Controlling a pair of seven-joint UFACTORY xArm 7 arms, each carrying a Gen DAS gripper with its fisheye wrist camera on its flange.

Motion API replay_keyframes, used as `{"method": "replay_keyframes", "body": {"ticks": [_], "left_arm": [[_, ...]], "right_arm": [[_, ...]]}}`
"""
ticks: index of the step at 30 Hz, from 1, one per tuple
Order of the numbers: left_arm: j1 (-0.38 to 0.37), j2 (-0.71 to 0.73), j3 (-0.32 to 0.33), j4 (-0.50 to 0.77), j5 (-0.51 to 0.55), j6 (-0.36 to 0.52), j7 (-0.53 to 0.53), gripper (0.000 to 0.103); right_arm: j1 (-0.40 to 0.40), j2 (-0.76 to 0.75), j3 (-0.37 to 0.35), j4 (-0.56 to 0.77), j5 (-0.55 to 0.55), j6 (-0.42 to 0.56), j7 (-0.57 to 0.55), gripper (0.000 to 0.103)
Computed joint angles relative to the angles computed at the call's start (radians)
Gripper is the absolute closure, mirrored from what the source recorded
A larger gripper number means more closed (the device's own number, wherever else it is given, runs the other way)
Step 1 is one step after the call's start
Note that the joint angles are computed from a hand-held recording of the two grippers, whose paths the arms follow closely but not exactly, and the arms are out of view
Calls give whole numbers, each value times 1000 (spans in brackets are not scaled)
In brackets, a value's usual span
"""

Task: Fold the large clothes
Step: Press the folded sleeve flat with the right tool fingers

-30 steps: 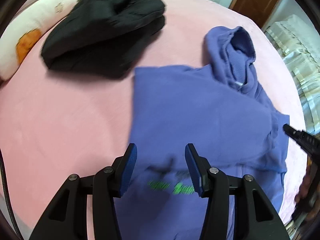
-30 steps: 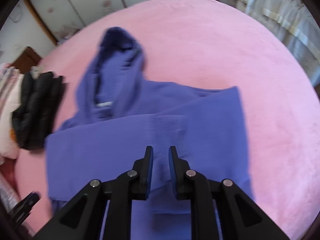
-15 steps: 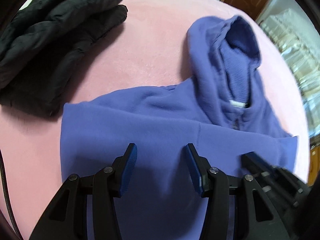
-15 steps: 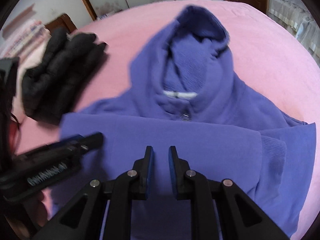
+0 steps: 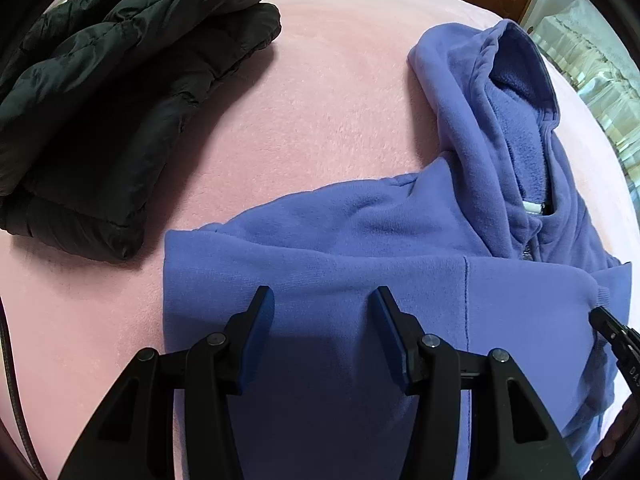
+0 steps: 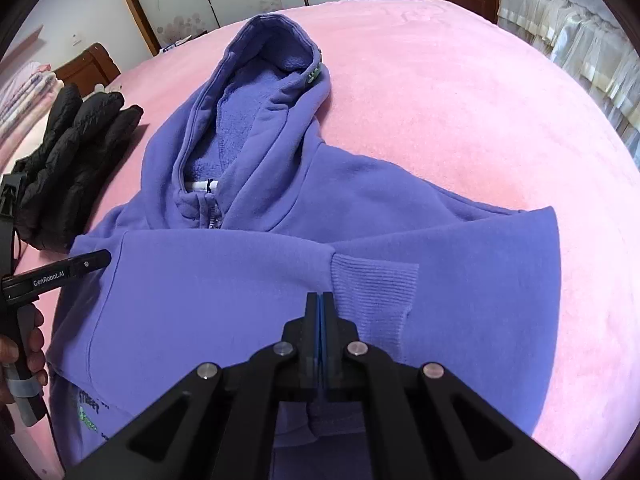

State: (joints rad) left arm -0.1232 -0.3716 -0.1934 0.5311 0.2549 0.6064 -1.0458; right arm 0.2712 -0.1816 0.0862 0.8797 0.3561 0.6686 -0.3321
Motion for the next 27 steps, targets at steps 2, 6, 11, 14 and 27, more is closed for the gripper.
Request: {"method": "replay_keyframes", "body": {"ticks": [2, 6, 11, 14, 27], "left_arm": [[6, 16, -15, 14, 19, 16, -20, 53], [-12, 16, -11, 39, 13, 71, -15, 52], [-35, 20, 25, 72, -54, 118, 39, 44], [-46, 18, 36, 109, -103, 172, 69, 31], [-94, -249, 14, 74, -226, 256, 94, 30]], "right_arm": [[-2, 7, -1, 5, 7, 8, 19, 103], [-8, 28, 5, 35, -16, 40, 49, 103], [-16, 50, 5, 91, -35, 128, 56, 102], [-24, 53, 9, 131, -56, 196, 89, 100], [-40, -86, -28, 119, 8, 329, 53, 100]]}}
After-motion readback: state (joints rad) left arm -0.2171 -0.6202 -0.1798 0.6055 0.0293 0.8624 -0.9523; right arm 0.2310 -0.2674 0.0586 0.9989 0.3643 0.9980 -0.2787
